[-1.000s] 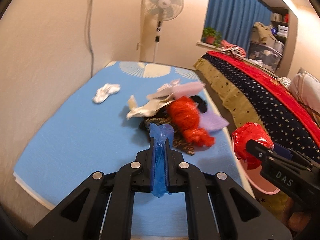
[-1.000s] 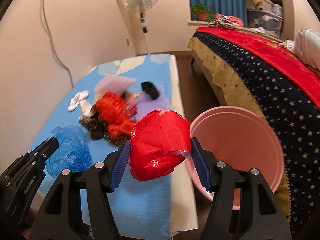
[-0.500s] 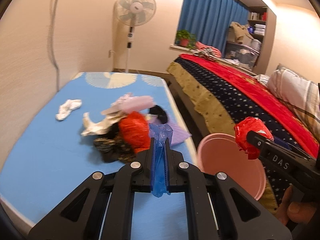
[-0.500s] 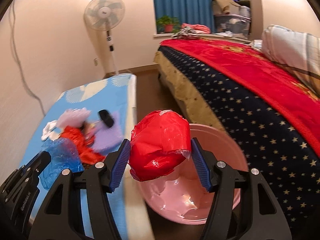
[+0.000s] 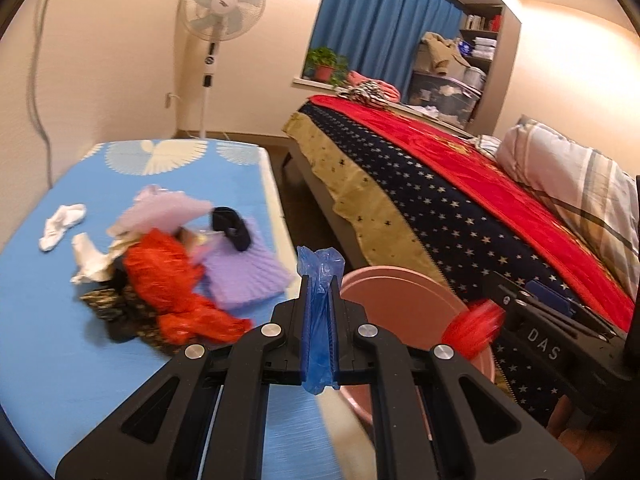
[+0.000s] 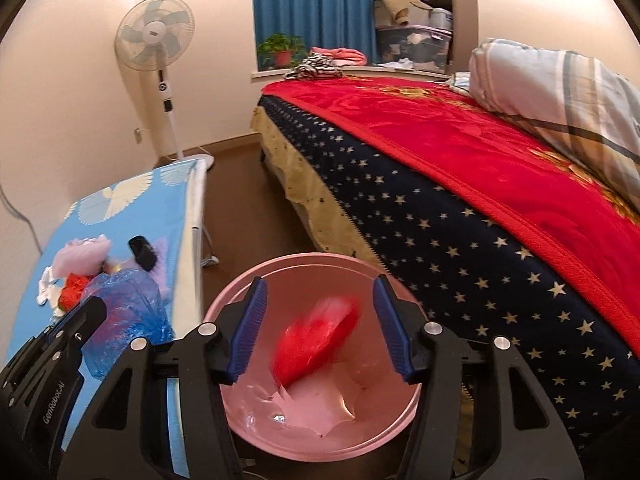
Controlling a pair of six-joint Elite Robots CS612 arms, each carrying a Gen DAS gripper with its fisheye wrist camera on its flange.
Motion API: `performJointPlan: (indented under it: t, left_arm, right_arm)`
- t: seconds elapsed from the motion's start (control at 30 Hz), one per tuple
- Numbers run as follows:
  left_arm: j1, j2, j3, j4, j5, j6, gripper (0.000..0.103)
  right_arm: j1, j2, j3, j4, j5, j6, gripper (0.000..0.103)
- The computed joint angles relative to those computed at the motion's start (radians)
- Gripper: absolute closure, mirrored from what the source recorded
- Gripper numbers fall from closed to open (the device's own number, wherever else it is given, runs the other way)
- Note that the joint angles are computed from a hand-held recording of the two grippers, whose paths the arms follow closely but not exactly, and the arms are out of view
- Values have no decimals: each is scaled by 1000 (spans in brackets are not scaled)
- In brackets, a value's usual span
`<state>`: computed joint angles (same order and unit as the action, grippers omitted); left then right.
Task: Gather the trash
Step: 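Carry both bags over the pink bin and open both tools to drop them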
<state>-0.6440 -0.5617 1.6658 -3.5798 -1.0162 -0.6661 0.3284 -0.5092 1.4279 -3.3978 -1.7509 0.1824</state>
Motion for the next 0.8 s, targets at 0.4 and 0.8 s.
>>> performJointPlan:
  t: [0.4,0.8]
  left_arm:
    - [17,46,-80,-22,-169,56,57]
    - [9,32,-43,-26,-121,30,51]
  right_arm:
    - [-19,5,-5,25,-55,80,44]
    - [-17,5,0,5,-31,93,41]
